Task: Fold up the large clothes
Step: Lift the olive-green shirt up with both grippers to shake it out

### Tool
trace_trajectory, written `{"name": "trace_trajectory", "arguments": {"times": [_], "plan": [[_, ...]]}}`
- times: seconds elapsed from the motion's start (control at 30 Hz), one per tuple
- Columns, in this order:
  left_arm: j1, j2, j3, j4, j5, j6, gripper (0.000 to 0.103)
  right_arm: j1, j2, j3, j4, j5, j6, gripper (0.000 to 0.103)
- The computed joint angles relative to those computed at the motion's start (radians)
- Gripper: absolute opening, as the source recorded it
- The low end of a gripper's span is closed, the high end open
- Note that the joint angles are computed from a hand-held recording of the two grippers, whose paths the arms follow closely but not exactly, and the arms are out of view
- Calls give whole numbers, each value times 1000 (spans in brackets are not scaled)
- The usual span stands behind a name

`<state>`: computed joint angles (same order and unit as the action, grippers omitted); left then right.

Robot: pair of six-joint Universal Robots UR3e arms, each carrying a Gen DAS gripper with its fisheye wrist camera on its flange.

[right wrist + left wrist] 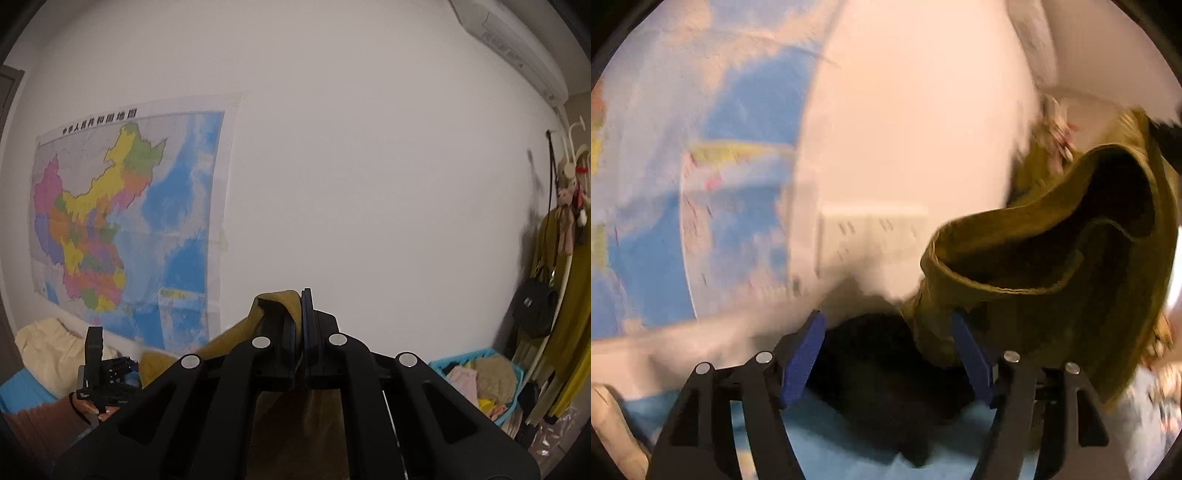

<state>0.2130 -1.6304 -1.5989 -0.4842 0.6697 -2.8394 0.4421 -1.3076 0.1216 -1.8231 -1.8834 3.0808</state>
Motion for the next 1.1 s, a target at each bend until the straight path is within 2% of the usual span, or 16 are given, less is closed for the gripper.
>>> {"name": "trace_trajectory", "arguments": {"times": [0.07, 0.13, 0.17, 0.2, 0.3, 0.4, 0.5, 0.57, 0.63, 0.67, 0.7, 0.73, 0.87, 0.93, 1.03, 1.1], "plan": [[21, 101, -169, -16, -42, 188, 73, 0, -47, 110, -32, 14, 6, 3], [25, 193, -344, -13, -66, 301, 83, 9, -76, 184, -65, 10, 4, 3], [6, 213, -396, -37, -55, 361, 85, 12, -87, 212, -80, 10, 4, 3], [-54, 206, -444, 22, 18, 374, 85, 16, -86, 213, -79, 9, 3, 3], [-241, 96, -471, 212, 202, 354, 85, 25, -68, 173, -56, -1, 2, 3], [-389, -61, -383, 419, 378, 259, 85, 21, -90, 203, -68, -1, 6, 3], [-434, -232, -167, 458, 434, 111, 83, -5, -145, 288, -103, 22, 8, 3], [-455, -279, -95, 502, 471, 76, 81, -41, -186, 343, -117, 59, 14, 3], [-459, -342, 19, 438, 421, 116, 59, -67, -205, 369, -127, 75, 15, 3], [-468, -369, 91, 372, 423, 139, 20, -83, -218, 387, -133, 89, 17, 3], [-465, -387, 150, 302, 401, 142, 3, -103, -233, 405, -137, 106, 23, 3], [-447, -401, 206, 244, 348, 124, 0, -114, -237, 405, -132, 115, 24, 3], [-367, -369, 282, 278, 277, -43, 0, -154, -271, 395, -98, 133, 31, 3], [-289, -329, 350, 219, 184, -136, 0, -182, -299, 365, -73, 153, 37, 3], [-214, -247, 403, 175, 129, -211, 0, -158, -308, 274, -52, 128, 34, 3], [-144, -155, 381, 199, 78, -278, 0, -43, -228, 89, -8, 3, 12, 3]]}}
